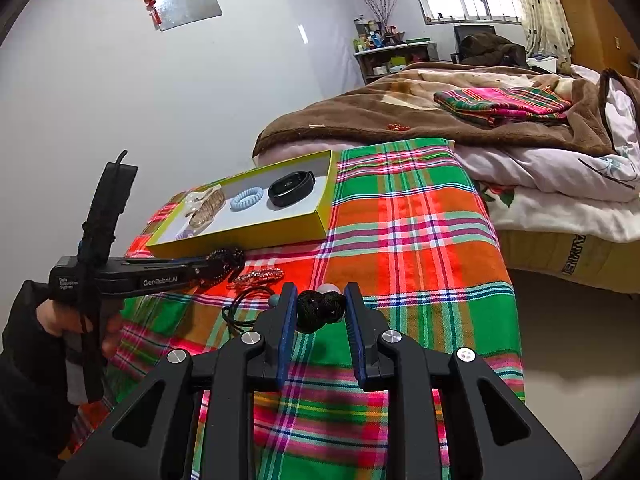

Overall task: Organize jewelry
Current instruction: 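Grasp the black beaded hair tie with the right tool while the left tool grasps the dark beaded necklace, then carry the beaded necklace and black hair tie over the tray with both tools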

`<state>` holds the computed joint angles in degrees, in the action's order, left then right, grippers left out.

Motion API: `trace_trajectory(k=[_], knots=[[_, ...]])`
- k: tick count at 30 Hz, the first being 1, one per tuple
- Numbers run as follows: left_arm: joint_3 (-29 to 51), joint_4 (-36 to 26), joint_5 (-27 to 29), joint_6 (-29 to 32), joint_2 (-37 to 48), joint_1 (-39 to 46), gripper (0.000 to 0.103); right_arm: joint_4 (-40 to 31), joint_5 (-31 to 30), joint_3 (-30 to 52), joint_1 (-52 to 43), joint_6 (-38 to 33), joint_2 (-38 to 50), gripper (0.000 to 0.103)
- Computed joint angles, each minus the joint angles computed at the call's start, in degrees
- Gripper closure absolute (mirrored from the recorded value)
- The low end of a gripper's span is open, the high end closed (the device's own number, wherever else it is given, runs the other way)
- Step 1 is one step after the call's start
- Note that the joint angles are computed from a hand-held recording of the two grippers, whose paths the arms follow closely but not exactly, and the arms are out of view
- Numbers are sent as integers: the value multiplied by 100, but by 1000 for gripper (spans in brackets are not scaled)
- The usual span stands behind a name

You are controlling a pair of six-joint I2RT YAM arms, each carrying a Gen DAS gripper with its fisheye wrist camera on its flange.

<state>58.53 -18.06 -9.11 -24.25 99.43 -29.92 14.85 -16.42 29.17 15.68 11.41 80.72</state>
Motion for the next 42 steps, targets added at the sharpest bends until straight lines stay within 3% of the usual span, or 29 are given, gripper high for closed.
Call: trace_trajectory(k=[4,24,34,42], knots=[[-134,137,37,-50,-124,-9,96,9,22,-7,4,13,-22,78],[-573,213,129,-137,-1035,-47,96,-280,434,71,292,-26,-397,78],[-467,-32,83,-28,-1523,66,96,-658,647,595,497,-159,-451,78],[-146,-172,148,158,-1547,348,96,-1011,827,1493,672,-319,94,78]])
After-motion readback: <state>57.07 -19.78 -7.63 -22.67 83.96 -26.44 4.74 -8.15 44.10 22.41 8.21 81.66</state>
